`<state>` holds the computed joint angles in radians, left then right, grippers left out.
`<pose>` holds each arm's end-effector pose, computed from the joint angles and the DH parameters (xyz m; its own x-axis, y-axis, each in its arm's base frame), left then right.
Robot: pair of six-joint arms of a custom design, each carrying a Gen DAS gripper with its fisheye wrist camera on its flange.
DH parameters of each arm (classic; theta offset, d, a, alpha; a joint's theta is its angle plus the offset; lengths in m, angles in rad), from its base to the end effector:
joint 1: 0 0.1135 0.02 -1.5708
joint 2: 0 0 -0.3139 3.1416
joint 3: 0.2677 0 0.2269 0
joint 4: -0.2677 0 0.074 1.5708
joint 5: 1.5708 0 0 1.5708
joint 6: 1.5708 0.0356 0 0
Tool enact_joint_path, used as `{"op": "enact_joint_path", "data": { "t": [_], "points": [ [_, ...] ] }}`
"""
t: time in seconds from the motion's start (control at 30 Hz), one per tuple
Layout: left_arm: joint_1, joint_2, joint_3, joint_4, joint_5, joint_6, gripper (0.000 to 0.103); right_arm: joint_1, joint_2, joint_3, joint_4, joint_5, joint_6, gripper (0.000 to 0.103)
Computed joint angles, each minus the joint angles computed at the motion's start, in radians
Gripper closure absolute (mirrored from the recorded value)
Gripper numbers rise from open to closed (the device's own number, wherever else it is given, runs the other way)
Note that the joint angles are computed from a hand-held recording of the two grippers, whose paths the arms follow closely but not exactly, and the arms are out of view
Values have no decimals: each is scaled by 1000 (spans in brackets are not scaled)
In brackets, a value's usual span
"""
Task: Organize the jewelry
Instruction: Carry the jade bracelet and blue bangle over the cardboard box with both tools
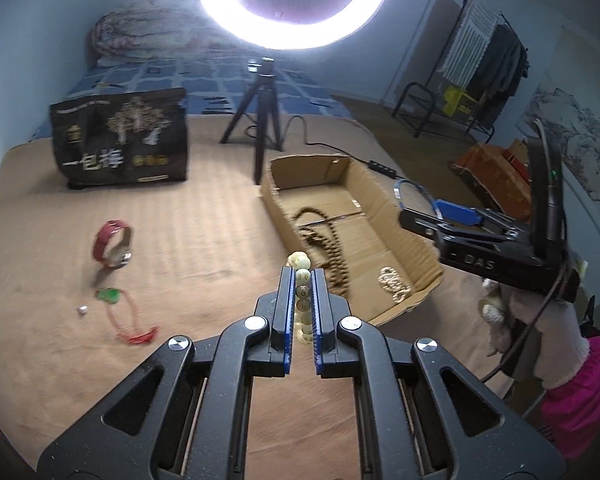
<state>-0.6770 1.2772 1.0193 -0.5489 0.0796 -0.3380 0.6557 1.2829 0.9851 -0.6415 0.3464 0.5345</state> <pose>0.1789 -0.1474 0.3371 -0.7523 0.1805 -0.6336 0.4430 0.8505 -0.2836 0.1826 0.1252 0.3209 -0.7617 0.0186 -0.6476 -0.0309 0.9974 0.0649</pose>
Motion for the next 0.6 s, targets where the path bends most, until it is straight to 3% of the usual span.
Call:
{"op": "enact_joint_path", "data": {
  "t": [0.33,0.6],
  "points": [
    [-154,136,55,87,-74,-36,98,-156,24,-51,100,-119,-78,31],
    [-198,215,96,123,-82,-50,98,-211,55,-68,144,-170,-112,31]
  ]
}}
